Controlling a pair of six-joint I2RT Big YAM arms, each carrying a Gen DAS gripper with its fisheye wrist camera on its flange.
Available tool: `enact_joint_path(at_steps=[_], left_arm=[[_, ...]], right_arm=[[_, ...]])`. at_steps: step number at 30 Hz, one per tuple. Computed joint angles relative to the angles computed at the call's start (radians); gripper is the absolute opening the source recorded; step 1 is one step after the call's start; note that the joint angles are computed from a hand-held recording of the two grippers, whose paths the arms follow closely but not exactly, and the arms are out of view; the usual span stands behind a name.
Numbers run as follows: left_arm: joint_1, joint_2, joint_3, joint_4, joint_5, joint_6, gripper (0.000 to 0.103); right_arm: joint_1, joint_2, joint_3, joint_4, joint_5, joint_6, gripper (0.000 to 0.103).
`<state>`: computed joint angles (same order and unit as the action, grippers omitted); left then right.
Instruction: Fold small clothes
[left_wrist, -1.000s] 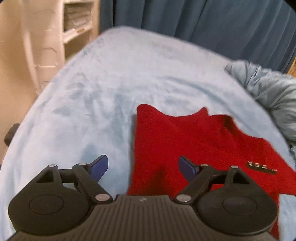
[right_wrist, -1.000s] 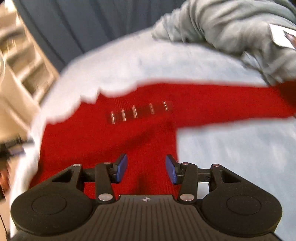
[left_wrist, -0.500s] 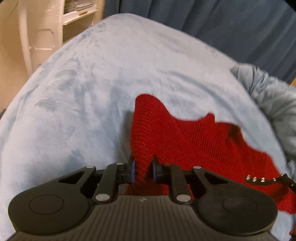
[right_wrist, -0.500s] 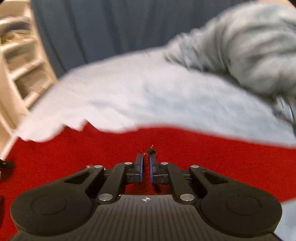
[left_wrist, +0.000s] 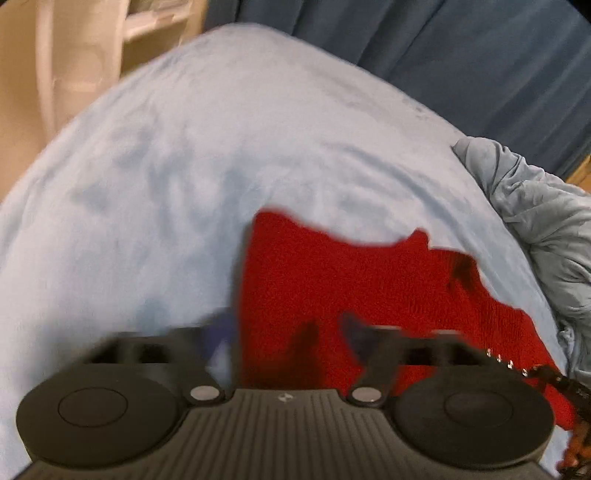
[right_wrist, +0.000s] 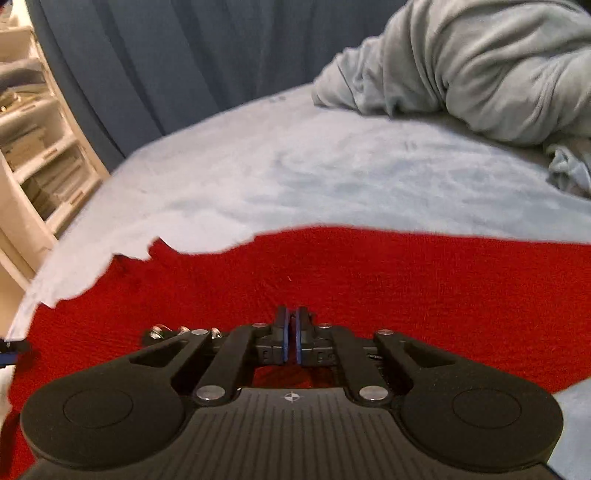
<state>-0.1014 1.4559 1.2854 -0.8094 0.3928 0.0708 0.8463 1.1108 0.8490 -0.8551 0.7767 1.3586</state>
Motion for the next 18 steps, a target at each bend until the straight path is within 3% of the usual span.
enact_joint_path(at_steps=[2,4,5,6,7,8,9,10,12,15,18], left_arm=[[-0.043,0.003,0.009,0.038,-0.072,0.01,0.101],[-0.097,0.055,0.066,-0.01,-0.171,0.038,0.103],[-0.124,0.08,0.085,-0.033,-0.238,0.055,0.102],[-0.151,0.108,0.101,-0.048,-0.319,0.076,0.081],[-0.156,0.125,0.11,-0.057,-0.317,0.104,0.052],[-0.151,0.123,0.106,-0.052,-0.275,0.098,0.046],[-0.147,0.1,0.084,-0.014,-0.274,0.08,0.018],[-0.136,0.084,0.076,-0.002,-0.244,0.077,0.017],[-0.1,0.051,0.055,0.03,-0.177,0.048,0.017],[-0.054,0.039,0.044,0.062,-0.128,0.026,0.017],[-0.035,0.083,0.066,0.053,-0.11,0.004,0.017]], right_arm=[[0.016,0.008,0.022,-0.022,0.007,0.027,0.003],[0.007,0.035,0.044,-0.069,-0.016,0.063,0.008],[0.006,0.05,0.05,-0.094,-0.033,0.098,0.02],[0.001,0.055,0.047,-0.098,-0.054,0.116,0.031],[-0.009,0.061,0.043,-0.09,-0.085,0.129,0.049],[-0.011,0.067,0.037,-0.09,-0.107,0.152,0.049],[0.0,0.076,0.033,-0.087,-0.094,0.171,0.044],[0.015,0.089,0.04,-0.099,-0.065,0.169,0.01],[0.036,0.099,0.057,-0.108,-0.002,0.125,0.008],[0.064,0.044,0.047,0.009,0.103,0.036,0.007],[0.062,0.032,0.053,0.075,0.146,-0.042,0.007]])
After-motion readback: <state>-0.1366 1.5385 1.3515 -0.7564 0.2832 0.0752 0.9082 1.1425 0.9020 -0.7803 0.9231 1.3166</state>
